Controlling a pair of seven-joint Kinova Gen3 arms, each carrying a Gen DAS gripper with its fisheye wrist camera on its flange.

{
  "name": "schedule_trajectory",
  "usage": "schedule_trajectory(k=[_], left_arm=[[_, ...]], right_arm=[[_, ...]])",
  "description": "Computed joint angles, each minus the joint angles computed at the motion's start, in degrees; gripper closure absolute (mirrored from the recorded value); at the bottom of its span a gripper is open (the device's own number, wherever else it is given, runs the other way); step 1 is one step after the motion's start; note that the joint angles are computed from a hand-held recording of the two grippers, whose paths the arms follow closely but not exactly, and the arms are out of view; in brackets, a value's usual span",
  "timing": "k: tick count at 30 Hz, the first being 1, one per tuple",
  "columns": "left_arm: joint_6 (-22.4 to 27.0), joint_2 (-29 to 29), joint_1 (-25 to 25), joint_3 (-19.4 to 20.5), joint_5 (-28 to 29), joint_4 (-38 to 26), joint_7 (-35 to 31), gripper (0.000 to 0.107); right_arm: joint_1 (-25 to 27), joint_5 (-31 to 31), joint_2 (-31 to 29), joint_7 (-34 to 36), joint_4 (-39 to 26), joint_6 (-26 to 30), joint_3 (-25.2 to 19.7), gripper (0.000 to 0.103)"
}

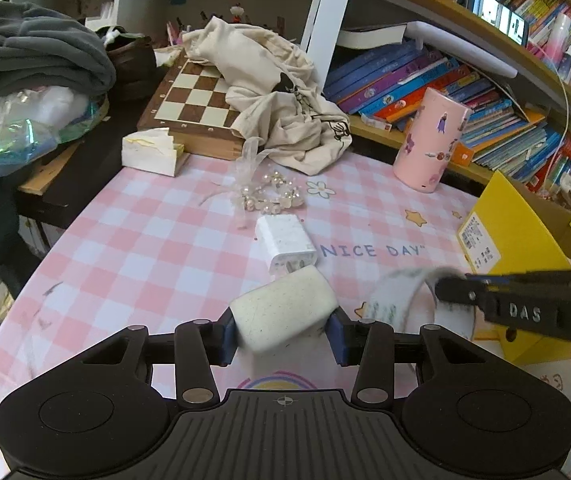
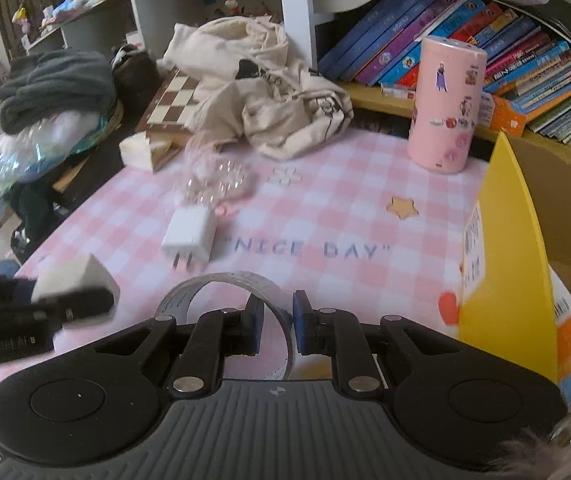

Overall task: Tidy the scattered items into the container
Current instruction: 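Close the left tool on the white foam block while the right tool grasps the tape roll, then lift the white foam block with the left tool while the right tool lifts the tape roll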

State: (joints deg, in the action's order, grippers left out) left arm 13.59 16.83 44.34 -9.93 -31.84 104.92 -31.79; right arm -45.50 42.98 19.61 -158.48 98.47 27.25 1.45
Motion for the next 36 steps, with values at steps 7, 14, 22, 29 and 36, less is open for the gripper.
schedule_trajectory(k=[7, 14, 22, 29, 36], left_arm=[[-0.9, -2.6, 1.2, -0.6, -2.2, 2.6, 1.9, 0.066], [-2.3, -5.7, 2.1, -0.3, -6.7, 5.4, 5.3, 0.066], [-2.5, -9.5, 2.9, 1.0, -16.0, 8.9, 13.8, 0.067], [-2.1, -13.0, 3.0, 3.0, -26.1, 12.0, 23.9, 0.067], [-1.2, -15.7, 0.3, 7.4, -34.2, 14.4, 32.0, 0.067]], right_arm=[[-2.0, 3.0, -2.5, -4.7, 2.7, 1.5, -0.6, 0.088], [-3.2, 8.5, -4.6, -12.0, 4.9, 3.8, -3.2, 0.088], [-4.2, 14.3, -7.1, -21.0, 7.8, 7.5, -7.7, 0.088], [-5.1, 18.0, -9.4, -26.9, 10.3, 12.2, -12.1, 0.088], [-5.9, 20.5, -10.7, -32.2, 11.8, 16.8, -15.3, 0.088]])
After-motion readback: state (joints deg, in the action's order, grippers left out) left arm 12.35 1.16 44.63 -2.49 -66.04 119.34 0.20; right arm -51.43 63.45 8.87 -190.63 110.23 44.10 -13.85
